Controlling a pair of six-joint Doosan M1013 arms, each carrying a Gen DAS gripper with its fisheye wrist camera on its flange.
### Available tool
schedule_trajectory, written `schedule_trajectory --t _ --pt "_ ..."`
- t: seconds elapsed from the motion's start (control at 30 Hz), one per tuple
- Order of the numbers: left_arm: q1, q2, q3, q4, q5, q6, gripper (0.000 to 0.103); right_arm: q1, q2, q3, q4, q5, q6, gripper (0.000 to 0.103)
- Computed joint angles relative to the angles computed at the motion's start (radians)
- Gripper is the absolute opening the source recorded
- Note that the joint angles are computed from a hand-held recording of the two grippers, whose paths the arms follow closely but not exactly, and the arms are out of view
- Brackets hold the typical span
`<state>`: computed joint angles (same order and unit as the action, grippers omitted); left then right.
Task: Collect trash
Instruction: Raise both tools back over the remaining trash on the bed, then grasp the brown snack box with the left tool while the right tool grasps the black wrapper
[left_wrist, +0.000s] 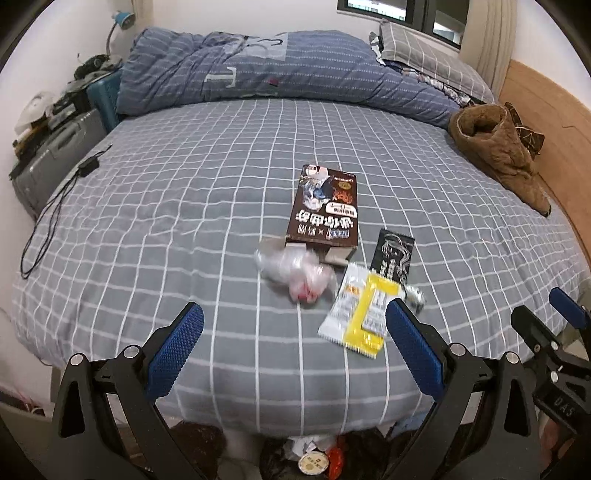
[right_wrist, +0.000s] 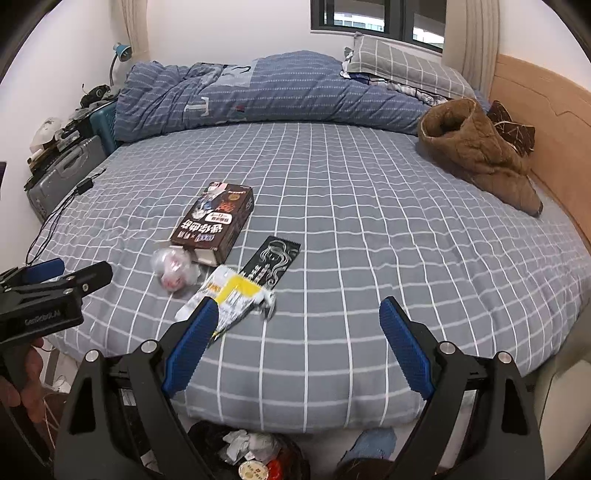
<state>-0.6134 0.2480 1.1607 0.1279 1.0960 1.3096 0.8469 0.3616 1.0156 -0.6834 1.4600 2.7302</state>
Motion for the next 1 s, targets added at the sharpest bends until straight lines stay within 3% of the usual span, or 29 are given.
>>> schedule_trajectory --t 0.7,0.93,1.0 --pt "0.010 0.316 -0.336 -0.067 0.150 0.088 0.097 -0.165 0.093 -0.004 0.221 -0.115 -0.131 0.084" --pt "0.015 0.360 -0.372 -0.080 0.162 0.100 0.097 -0.234 0.108 0.030 0.372 -0.201 -0.192 0.061" --pt "0.020 0.368 -0.375 -0.098 0.165 0.102 0.096 -0.250 0.108 0.045 0.428 -0.237 -0.202 0.059"
